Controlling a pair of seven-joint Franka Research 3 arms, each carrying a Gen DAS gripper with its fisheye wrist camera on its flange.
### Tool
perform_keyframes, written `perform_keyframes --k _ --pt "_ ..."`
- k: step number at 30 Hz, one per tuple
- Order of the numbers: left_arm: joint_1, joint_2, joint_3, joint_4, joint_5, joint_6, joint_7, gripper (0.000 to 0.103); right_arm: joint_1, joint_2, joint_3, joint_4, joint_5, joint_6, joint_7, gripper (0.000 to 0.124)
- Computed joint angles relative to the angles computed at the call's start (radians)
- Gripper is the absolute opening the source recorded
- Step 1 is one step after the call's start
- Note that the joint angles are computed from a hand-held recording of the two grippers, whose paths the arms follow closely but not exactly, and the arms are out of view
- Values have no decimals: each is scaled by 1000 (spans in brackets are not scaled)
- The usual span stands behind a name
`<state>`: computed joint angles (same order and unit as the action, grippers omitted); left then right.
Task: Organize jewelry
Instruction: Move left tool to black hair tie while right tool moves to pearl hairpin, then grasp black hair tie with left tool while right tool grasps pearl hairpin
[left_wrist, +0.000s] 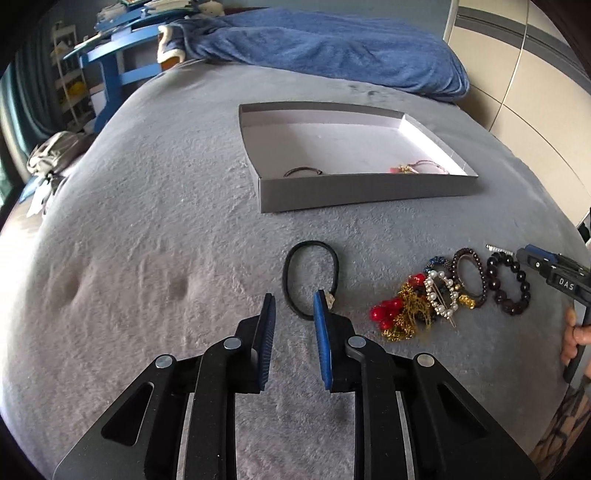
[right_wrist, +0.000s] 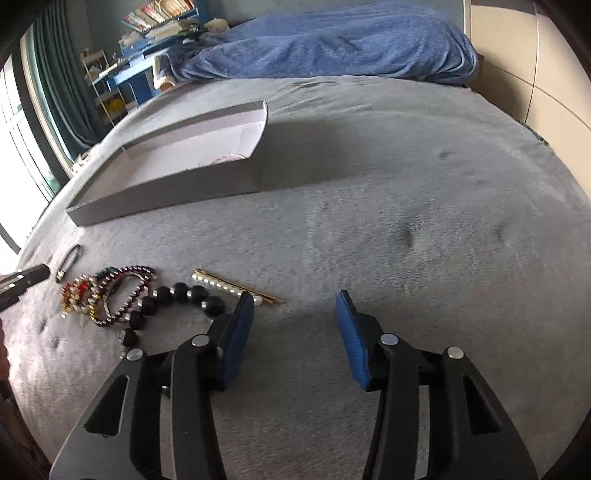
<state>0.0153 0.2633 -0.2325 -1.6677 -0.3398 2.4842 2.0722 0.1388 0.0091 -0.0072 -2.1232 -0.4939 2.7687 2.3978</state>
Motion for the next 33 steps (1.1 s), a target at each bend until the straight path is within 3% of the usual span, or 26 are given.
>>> perform_keyframes --k 6,11,17,19,33 --pt "7 3 -7 5 -26 -19 13 26 2 25 -4 17 104 12 -132 43" --pt "3 13 -2 15 -21 -30 1 33 13 57 3 48 243 21 -331 40" --pt "0 25 -5 23 -9 -33 -1 35 34 99 -5 101 318 12 -504 30" --pt "-5 37 -6 35 1 -35 -7 35 42 112 -10 113 325 15 -526 25" --pt "-8 94 -27 97 25 -31 -4 40 72 145 -34 162 295 8 -536 23"
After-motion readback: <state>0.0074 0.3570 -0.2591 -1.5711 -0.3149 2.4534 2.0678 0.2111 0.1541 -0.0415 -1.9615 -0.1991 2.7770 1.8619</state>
